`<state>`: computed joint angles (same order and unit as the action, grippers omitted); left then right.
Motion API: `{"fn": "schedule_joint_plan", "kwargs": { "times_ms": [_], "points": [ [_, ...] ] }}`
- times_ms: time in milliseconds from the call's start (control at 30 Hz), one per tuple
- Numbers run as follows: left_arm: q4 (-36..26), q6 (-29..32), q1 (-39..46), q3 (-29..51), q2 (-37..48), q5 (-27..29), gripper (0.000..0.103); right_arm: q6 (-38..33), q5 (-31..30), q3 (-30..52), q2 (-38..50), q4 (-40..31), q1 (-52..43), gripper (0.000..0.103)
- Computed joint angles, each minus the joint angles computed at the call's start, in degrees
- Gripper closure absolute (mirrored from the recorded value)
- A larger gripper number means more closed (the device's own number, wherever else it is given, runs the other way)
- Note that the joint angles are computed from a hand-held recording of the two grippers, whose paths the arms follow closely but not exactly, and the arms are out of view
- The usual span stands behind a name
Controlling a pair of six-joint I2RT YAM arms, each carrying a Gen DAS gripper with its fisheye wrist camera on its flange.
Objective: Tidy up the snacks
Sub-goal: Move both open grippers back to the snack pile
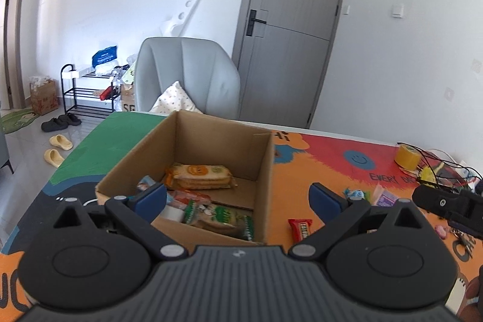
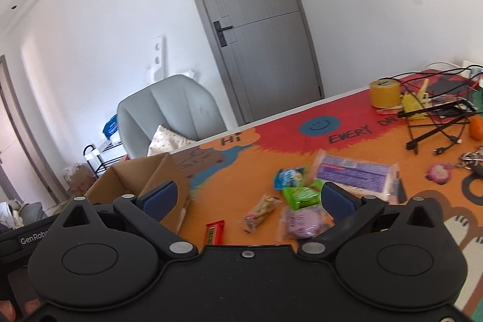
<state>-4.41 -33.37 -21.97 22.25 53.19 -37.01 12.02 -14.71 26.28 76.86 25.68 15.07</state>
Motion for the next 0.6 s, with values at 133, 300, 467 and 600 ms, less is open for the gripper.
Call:
{"fn": "schedule_joint_plan", "kwargs": {
  "times_ms": [133,300,467,600],
  "points": [
    [2.16,1.12,-2.74,0.71,2.49,-0.81,0.003,-0.46,-1.66,-0.50,0.15,0.57,-3.53,0.000],
    [4.44,2.92,-5.87,2.57,7.70,-2.66,0.003,-1.56,-3.03,-0.44,1.21,0.54,-7.03,0.000],
    [7.41,3.22,-8.57,3.80,12.50,-3.32,0.003,-3.47,-4.37,-0.19,3.31,0.86,-9.50,0.000],
    [10.56,4.32,-10.43,4.51,16.50,-3.46,0.004,-3.98,-6.29,0.11,6.29,2.22,-11.69,0.001]
  ]
}}
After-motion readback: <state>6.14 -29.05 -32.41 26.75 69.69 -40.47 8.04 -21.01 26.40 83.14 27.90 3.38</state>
